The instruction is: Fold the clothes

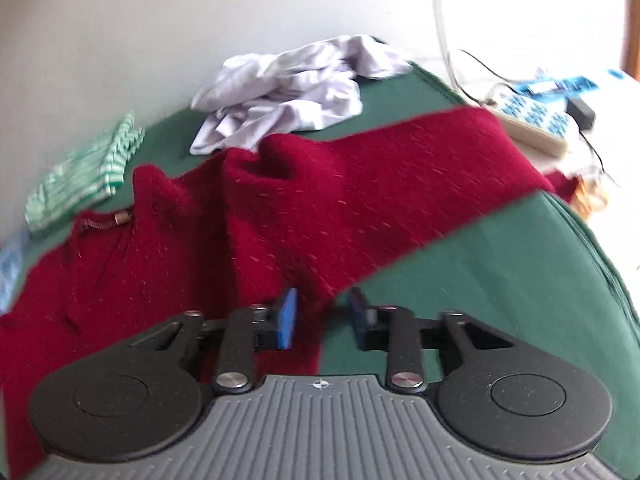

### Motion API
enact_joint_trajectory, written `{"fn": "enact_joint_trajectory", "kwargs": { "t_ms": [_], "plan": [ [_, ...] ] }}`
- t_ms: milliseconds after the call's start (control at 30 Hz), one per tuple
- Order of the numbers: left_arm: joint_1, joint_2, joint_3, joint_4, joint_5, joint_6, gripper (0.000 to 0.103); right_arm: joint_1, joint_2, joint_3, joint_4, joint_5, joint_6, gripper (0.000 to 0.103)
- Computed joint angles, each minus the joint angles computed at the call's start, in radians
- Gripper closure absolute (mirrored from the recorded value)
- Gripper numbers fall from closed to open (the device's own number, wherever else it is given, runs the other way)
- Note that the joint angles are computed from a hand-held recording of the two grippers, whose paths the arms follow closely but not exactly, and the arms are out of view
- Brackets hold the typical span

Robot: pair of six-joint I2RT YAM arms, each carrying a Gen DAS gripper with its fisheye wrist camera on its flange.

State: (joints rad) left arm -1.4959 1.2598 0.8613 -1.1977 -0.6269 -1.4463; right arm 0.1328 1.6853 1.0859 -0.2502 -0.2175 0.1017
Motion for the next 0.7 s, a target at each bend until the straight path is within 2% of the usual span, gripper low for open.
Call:
{"fn": "enact_joint_trajectory", "kwargs": {
  "t_ms": [67,133,233,300,333,400,533,667,700],
  "plan": [
    [0.003,-0.025,-0.023,0.015,0.004,0.01,0.021,0.026,0.014,0.021,0.012,0.09,-0.065,0.095],
    [0.003,-0.048,-0.047,0.028,0.005,0.015,0.018,0.011,0.024,0.034,0.03,0.14,-0.076,0.095],
    [0.013,-0.052,-0.053,0.028,0.012,0.012,0.012,-0.055,0.039,0.041,0.01,0.043,-0.037,0.089],
    [0.031,-0.052,-0.045,0.018,0.019,0.018,0.013,-0.074,0.012,0.036,-0.035,-0.012,-0.067,0.077],
    [0.027,-0.033,-0.028,-0.001,0.015,0.001,0.014,-0.084,-0.026,0.015,-0.052,-0.033,-0.064,0.069],
    [0.004,0.013,0.014,-0.054,0.004,-0.062,0.018,-0.121,-0.139,-0.067,-0.081,-0.115,-0.074,0.067],
    [-0.046,0.093,0.089,-0.132,-0.013,-0.21,0.017,-0.226,-0.336,-0.165,-0.382,-0.359,-0.302,0.064],
    [-0.036,0.157,0.129,-0.131,0.019,-0.271,0.017,-0.352,-0.487,-0.272,-0.683,-0.465,-0.587,0.063],
    [-0.034,0.17,0.135,-0.127,0.027,-0.278,0.017,-0.372,-0.511,-0.304,-0.715,-0.481,-0.613,0.063]
  ]
}}
